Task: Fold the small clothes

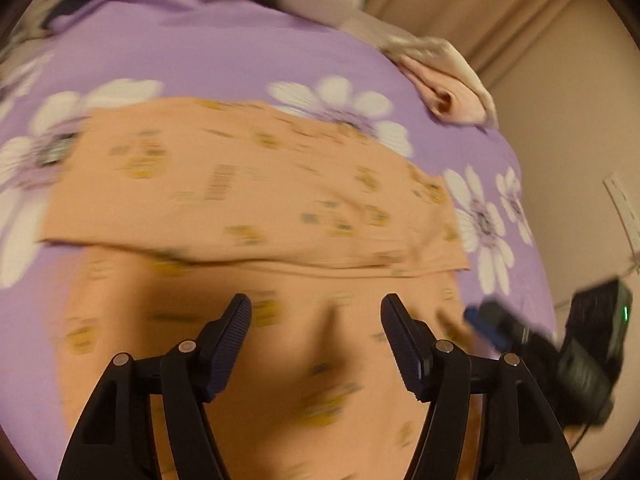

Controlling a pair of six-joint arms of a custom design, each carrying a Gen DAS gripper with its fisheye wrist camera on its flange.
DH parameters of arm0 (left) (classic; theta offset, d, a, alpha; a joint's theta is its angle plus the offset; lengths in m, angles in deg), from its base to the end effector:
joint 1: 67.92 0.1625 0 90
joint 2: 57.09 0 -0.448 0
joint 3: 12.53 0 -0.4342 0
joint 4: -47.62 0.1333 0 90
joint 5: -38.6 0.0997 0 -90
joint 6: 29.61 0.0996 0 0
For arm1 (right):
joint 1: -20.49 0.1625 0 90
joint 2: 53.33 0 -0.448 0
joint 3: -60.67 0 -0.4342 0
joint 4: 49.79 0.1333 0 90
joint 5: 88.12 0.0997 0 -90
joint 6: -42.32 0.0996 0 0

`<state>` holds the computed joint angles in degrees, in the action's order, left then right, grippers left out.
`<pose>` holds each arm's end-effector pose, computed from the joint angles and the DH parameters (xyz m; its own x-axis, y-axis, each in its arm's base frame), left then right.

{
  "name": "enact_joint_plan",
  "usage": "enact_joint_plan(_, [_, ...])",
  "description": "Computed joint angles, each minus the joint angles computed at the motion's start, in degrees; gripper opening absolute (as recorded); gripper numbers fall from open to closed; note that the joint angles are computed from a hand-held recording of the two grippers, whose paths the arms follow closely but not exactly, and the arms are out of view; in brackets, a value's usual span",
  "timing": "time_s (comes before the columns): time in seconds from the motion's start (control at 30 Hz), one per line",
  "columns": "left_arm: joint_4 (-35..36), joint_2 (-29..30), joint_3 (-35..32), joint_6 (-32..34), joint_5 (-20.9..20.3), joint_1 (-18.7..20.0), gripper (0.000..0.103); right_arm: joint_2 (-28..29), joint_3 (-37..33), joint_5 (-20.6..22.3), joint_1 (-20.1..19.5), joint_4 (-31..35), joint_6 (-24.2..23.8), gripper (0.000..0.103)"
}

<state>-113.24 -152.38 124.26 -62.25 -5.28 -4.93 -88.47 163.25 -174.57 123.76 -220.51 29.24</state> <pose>-0.0010 -0.4536 0.3096 -0.8687 -0.4189 -0.2646 -0.0863 0.6538 -0.7517 0.2856 -0.6034 -0.0545 -0.8925 -0.4510 -0.0067 -0.4367 0.8677 -0.2374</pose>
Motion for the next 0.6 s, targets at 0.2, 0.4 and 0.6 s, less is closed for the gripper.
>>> enact_joint_plan(0.2, [8.4, -13.2, 6.4, -7.8, 7.8, -2.2, 0.066, 6.7, -10.7, -2.2, 2.5, 8.9, 4.9, 0.056])
enact_joint_plan(0.4, [15.5, -23.8, 9.8, -13.6, 9.8, -2.6, 0.067, 11.6, -18.1, -4.1, 3.2, 16.6, 10.9, 0.04])
enact_joint_plan(0.6, [16.6, -26.9, 10.5, -14.8, 9.4, -1.7, 0.067, 12.2, -19.3, -10.8, 5.8, 15.5, 8.7, 0.008])
